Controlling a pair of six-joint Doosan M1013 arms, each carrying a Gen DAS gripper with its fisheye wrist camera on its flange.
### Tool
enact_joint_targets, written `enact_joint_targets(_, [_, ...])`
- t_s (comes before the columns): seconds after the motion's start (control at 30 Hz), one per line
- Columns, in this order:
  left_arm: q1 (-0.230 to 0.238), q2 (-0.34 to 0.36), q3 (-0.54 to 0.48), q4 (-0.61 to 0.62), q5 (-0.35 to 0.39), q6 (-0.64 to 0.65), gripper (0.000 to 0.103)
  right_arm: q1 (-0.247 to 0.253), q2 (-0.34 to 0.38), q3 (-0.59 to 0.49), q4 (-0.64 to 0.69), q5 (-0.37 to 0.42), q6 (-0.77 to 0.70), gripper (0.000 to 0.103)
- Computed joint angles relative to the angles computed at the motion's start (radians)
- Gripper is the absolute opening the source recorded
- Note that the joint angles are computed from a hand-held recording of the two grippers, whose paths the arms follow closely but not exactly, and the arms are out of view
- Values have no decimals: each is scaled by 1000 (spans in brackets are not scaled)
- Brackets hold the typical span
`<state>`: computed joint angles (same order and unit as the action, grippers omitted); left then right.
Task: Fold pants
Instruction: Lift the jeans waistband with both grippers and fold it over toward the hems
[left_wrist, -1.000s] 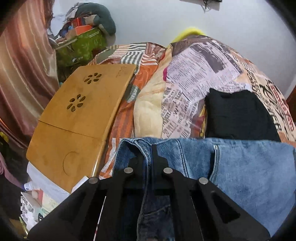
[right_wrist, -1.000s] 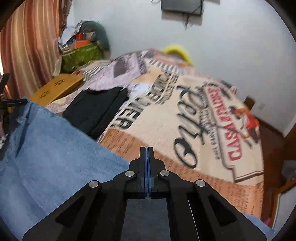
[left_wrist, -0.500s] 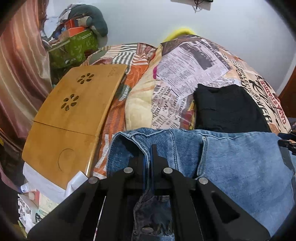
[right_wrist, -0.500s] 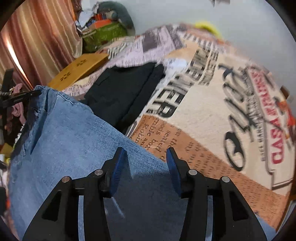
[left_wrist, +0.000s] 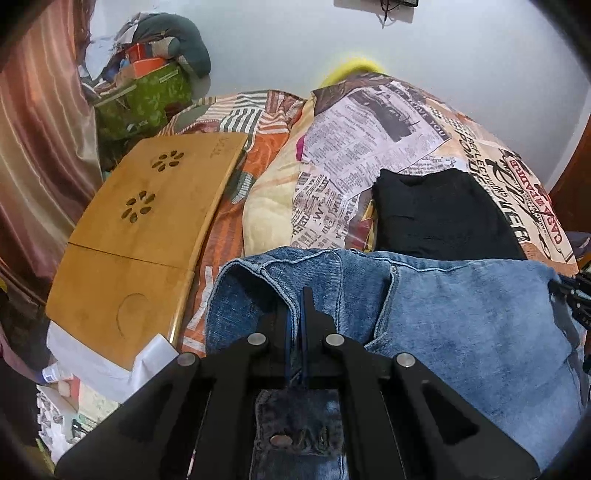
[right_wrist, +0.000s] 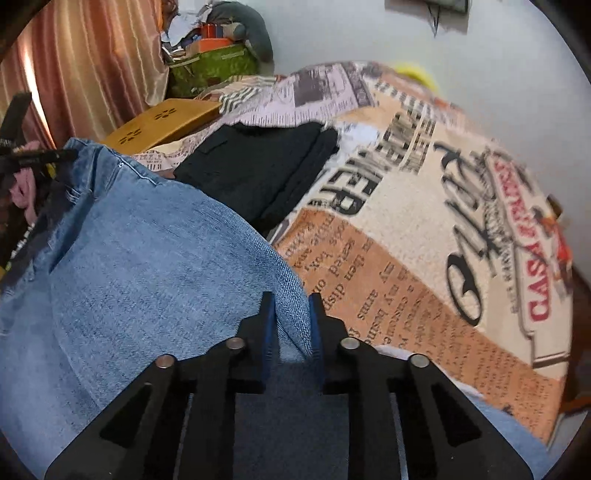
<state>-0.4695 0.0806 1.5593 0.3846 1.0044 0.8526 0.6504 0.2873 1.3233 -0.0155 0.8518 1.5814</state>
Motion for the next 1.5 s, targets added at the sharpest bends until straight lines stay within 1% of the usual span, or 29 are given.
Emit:
enact_joint_targets(0.1, [-7, -16, -7, 9, 10, -3, 3, 10, -21, 9, -72, -56, 55, 12])
enact_joint_targets(0.17, [-9, -31, -6, 6, 17, -9, 3, 17, -31, 12, -102, -73, 75, 12])
enact_joint_targets(0.27, [-7, -60, 5, -29, 18, -10, 3, 28, -50, 20, -116, -76, 80, 12])
enact_joint_targets(0.4, [-37, -101, 26, -3, 39, -26, 3, 34, -93, 51, -88, -81, 94, 12])
enact_joint_targets(0.5, [-60, -141, 47, -1, 50, -50, 3, 50, -124, 77, -92, -88, 119, 12])
enact_joint_targets(0.67, [-101, -194, 74, 20, 75, -87, 3, 70, -167, 108, -85, -83, 140, 12])
enact_joint_targets(0.9, [-152, -265, 131, 23, 111, -149, 3, 110, -233, 180, -72, -82, 169, 12])
enact_joint_targets(1.03, [-173, -291, 171, 19, 125, -190, 3, 127, -262, 221, -46, -81, 192, 12])
enact_joint_targets(1.13, [-186, -304, 196, -2, 157, -197, 3, 139, -275, 246, -25, -64, 204, 12])
enact_joint_targets(1.2, [-190, -314, 208, -23, 170, -200, 4, 141, -283, 258, -2, -50, 206, 16])
enact_joint_targets(1.27, [-202, -330, 220, -26, 183, -219, 5, 144, -292, 269, 2, -44, 213, 17])
enact_joint_targets(1.33, [-223, -341, 224, -1, 204, -244, 5, 148, -299, 274, -3, -35, 227, 17])
enact_joint_targets(1.4, [-266, -356, 221, 71, 243, -286, 5, 145, -309, 278, 8, -33, 242, 17])
enact_joint_targets(1.5, [-305, -371, 208, 139, 274, -310, 5, 135, -335, 291, 2, -53, 280, 17])
